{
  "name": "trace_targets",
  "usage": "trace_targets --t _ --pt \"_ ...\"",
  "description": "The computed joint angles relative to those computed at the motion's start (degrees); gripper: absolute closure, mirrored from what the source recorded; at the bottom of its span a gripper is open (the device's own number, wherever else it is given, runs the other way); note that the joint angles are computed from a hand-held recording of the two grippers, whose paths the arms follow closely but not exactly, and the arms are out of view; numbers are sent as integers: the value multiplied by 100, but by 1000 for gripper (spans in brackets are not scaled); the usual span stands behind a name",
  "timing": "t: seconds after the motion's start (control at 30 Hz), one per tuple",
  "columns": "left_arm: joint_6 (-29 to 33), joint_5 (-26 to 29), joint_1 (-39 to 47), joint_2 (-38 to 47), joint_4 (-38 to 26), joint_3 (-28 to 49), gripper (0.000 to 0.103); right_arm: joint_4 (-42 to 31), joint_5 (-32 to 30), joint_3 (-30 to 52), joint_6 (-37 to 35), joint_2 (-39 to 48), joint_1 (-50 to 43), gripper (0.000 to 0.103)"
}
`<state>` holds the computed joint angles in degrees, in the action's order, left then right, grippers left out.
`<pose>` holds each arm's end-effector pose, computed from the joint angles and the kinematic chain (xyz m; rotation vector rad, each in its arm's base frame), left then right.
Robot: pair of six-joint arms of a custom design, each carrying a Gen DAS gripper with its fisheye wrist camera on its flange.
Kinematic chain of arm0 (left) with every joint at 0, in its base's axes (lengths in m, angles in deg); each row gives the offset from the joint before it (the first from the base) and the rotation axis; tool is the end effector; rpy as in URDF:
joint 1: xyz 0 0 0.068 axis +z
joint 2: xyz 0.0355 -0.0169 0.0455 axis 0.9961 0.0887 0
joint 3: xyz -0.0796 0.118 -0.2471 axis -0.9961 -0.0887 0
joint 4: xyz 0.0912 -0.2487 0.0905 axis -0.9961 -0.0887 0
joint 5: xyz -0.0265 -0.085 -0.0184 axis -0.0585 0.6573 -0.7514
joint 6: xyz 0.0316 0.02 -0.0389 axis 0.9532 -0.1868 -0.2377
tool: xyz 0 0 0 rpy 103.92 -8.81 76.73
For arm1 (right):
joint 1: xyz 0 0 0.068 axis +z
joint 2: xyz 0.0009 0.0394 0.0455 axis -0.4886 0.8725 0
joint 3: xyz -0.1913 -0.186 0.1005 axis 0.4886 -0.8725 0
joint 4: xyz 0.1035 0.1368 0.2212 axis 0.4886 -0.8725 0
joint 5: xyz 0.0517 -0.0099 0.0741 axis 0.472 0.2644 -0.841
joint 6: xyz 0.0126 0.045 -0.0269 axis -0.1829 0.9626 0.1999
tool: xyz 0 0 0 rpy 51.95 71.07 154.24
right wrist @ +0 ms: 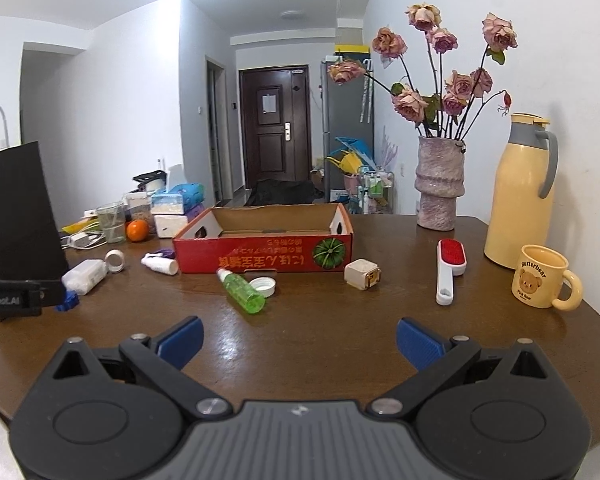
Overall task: Organize rigid objects
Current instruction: 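Move the left tool to the blue cap while the right tool approaches the lint roller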
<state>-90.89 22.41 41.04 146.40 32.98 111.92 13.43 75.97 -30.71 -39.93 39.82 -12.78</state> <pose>0.2495 -0.2042 0.2511 -0.1532 2.0552 0.1511 0.2381 0.0654 0.2364 -0.0951 1.9914 0.1202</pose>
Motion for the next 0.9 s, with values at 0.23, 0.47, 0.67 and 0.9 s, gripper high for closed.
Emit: trace_targets --t 0.23,0.47,0.67,0.9 --pt "286 256 522 272 447 85 0 578 -34 283 -127 802 -235 0" --pt "514 506 1051 550 739 244 0 1017 -187 636 -221 1560 -542 0" --pt "776 549 1470 754 1023 403 0 1335 -258 980 -248 2177 -823 0" --pt "1047 621 1957 1039 1140 698 0 1555 -334 1471 -349 2848 -1199 0"
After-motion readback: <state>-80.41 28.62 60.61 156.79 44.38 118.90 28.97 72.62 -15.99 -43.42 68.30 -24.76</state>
